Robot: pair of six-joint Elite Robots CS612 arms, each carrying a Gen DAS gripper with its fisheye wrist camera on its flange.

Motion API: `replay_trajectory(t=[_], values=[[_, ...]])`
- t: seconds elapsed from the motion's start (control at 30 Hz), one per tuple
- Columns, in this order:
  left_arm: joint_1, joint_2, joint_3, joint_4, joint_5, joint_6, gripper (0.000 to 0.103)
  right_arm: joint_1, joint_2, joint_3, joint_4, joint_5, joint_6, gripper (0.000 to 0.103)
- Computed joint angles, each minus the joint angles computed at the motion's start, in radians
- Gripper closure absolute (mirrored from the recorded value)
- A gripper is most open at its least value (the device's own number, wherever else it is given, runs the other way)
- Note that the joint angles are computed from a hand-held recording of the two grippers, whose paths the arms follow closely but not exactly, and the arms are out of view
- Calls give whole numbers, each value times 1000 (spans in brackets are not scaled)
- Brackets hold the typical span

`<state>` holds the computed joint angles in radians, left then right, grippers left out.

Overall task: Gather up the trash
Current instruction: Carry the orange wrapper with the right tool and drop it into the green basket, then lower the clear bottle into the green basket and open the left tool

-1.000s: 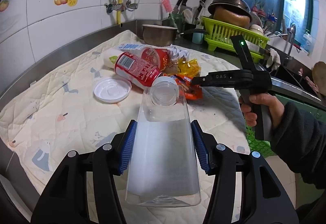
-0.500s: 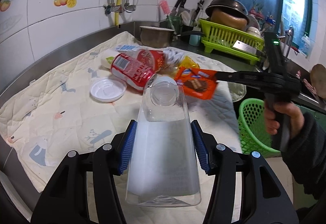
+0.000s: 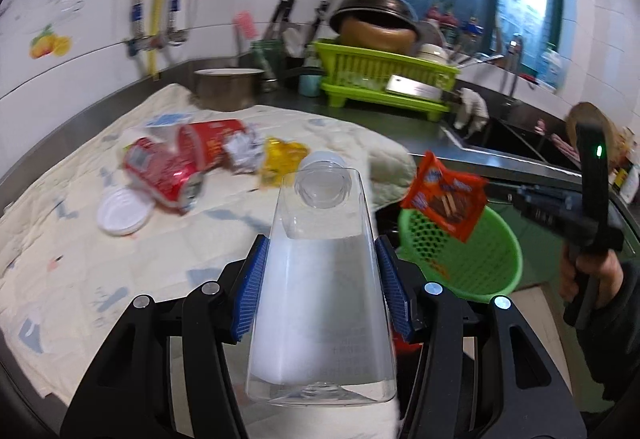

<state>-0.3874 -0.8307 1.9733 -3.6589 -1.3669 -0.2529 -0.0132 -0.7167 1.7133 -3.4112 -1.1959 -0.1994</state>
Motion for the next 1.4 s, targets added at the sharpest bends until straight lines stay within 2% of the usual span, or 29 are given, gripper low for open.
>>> replay_trajectory(t=[0.1,0.2,0.37,0.47,0.57,0.8,0.9,1.17,1.4], values=[[-13,10,-29,26,-31,17,50,-8,4,20,-10,-88,-20,102],[-26,20,-58,58,-61,41,50,-25,11,29,6,-134,-19,102],[-44,43,-114,117,-116,71,50,-51,22,33,38,-134,3,100],[-53,61,-156,170,-142,88,50,-57,26,32,43,-140,22,95],[-60,83,-196,213,-175,96,50,-66,25,40,31,-130,45,82],[-75,144,-311,350,-236,115,50,-85,8,69,-32,-122,71,63],[-79,173,-360,408,-264,124,50,-92,4,79,-50,-122,83,60],[-97,225,-461,610,-266,146,49,-113,2,89,-58,-101,124,57],[-99,239,-485,661,-259,125,49,-119,2,92,-64,-91,134,55]])
